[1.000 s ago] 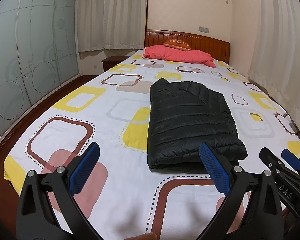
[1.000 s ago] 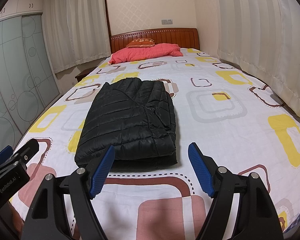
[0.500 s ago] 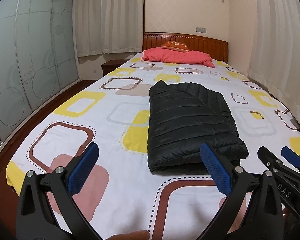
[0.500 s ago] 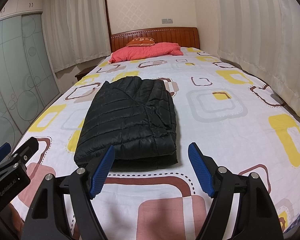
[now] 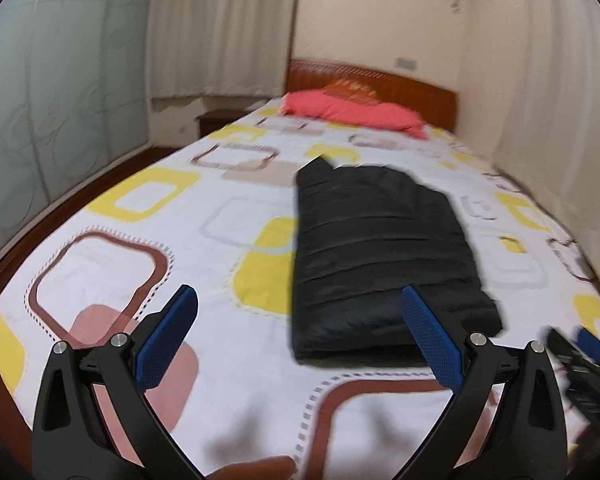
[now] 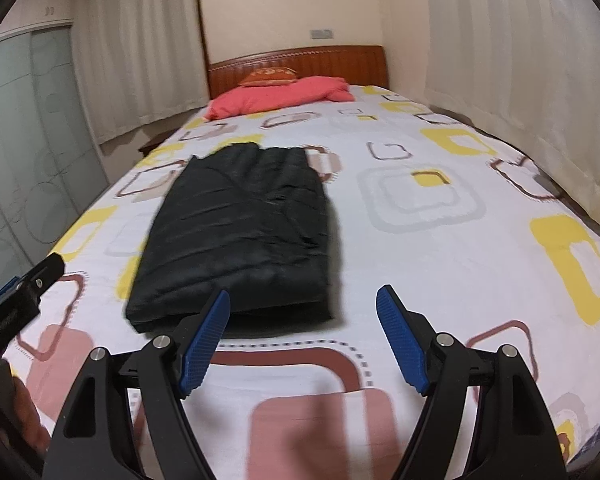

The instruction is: Fold large clothes

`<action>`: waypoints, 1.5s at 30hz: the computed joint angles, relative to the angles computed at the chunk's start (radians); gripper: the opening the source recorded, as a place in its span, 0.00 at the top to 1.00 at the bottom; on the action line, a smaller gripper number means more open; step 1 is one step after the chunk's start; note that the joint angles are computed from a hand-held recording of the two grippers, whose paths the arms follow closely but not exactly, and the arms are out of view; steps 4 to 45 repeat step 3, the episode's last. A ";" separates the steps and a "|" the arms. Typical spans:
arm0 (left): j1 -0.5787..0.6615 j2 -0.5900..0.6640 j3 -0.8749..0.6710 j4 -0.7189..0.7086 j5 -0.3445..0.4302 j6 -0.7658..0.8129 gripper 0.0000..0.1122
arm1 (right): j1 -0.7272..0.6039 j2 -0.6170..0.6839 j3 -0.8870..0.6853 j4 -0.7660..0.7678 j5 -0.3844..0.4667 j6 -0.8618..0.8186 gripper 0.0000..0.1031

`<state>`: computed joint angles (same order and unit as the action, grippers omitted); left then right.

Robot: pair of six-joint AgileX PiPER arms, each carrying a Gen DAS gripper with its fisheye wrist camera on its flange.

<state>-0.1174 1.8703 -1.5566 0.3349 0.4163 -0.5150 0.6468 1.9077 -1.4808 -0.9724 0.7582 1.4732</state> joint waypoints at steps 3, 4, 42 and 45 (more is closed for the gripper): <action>0.043 0.140 -0.153 0.025 0.089 -0.046 0.10 | -0.073 0.000 0.041 0.008 -0.020 -0.010 0.19; 0.043 0.140 -0.153 0.025 0.089 -0.046 0.10 | -0.073 0.000 0.041 0.008 -0.020 -0.010 0.19; 0.043 0.140 -0.153 0.025 0.089 -0.046 0.10 | -0.073 0.000 0.041 0.008 -0.020 -0.010 0.19; 0.043 0.140 -0.153 0.025 0.089 -0.046 0.10 | -0.073 0.000 0.041 0.008 -0.020 -0.010 0.19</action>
